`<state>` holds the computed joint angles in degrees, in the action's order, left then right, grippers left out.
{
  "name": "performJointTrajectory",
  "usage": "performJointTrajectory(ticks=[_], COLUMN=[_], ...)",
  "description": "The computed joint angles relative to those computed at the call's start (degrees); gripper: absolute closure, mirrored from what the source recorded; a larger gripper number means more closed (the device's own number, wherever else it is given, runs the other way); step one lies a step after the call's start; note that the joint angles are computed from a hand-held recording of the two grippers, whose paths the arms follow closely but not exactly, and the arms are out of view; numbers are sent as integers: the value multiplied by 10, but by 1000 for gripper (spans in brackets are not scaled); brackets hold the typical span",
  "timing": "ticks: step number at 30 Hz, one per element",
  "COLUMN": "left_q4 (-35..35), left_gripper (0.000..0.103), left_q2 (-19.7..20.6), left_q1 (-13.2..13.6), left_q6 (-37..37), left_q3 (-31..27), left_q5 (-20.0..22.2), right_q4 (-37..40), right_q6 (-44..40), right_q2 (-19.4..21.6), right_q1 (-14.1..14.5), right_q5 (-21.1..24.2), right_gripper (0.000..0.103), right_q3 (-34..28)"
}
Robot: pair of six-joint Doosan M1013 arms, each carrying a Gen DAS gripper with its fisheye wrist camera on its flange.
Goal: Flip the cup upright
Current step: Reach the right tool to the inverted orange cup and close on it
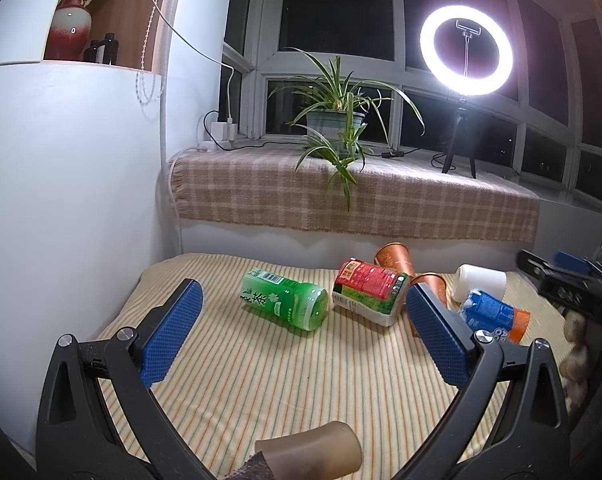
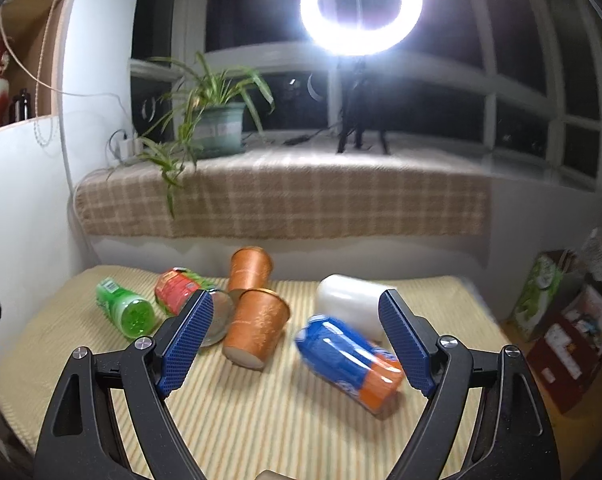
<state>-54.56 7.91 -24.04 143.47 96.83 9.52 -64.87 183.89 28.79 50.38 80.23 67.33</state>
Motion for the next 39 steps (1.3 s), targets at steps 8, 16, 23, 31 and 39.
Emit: performJointTrajectory(ticks=[8,16,23,31,39], left_q4=[127,199,254,316,337], left_gripper=[0,0,0,0,0], left_q2=[2,10,16,24,31], left_q1=[8,19,28,35,35], left_q6=[-125,-207,-271,-340,-363], left_q3=[-2,-5,-8,-14,-20], left_q5=[13,25,28,32,39], right_q4=[116,294,392,488,546], right_q6=[-19,-162,-250,-281,-317], right_q2=[-28,4,42,69,83], right_q1=[-75,-148,-183,-216,-234], right_q5=[-170,-237,-218,-212,-194], right_gripper=[18,18,18,19,32], right_q3=[33,-13,-66,-95,-113])
